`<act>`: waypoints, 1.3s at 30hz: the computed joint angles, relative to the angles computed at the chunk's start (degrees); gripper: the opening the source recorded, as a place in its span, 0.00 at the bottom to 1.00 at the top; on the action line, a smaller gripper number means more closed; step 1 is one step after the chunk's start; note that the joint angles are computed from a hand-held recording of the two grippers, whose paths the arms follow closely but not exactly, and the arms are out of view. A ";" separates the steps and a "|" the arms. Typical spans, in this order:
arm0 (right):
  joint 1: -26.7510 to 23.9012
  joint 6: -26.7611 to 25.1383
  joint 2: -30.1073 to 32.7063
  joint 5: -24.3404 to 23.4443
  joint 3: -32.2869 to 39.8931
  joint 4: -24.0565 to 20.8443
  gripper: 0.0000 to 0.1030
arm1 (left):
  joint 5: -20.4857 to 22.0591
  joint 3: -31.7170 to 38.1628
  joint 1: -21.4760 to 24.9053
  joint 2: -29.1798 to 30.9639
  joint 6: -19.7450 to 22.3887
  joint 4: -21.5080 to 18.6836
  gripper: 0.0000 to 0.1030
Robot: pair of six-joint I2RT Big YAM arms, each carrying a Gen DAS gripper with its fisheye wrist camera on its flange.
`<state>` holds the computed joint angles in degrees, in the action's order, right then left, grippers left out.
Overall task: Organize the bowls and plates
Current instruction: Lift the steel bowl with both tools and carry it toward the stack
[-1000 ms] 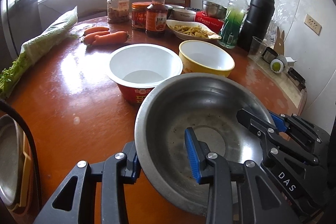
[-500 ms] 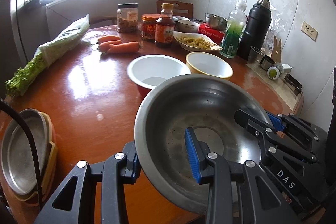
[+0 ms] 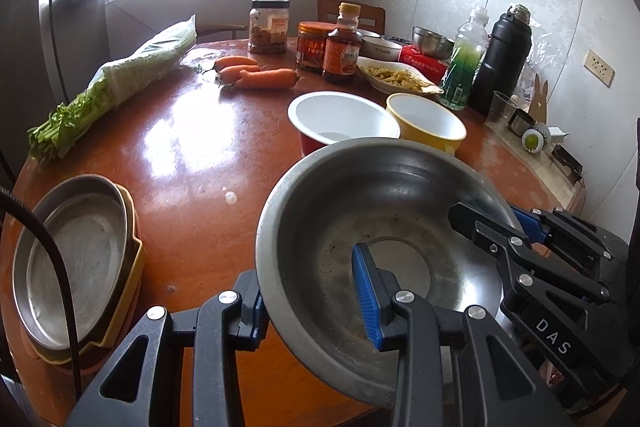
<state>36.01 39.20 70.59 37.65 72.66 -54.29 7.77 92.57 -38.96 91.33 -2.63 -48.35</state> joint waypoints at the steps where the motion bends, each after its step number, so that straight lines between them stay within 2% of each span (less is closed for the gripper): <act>1: -0.06 -0.06 0.19 -0.16 0.03 -0.01 0.22 | -0.07 -0.10 0.05 0.09 -0.03 -0.07 0.37; 14: -1.14 -0.39 0.79 -3.56 -2.22 1.22 0.22 | -1.99 -1.56 -0.29 1.04 0.26 -0.24 0.37; 28: -1.80 -1.83 1.40 -4.31 -2.90 3.42 0.22 | -3.11 -1.36 -0.30 2.25 0.25 0.50 0.37; 39: -2.21 -2.12 1.58 -4.93 -3.33 3.30 0.24 | -3.55 -1.55 -0.60 2.42 0.04 1.92 0.37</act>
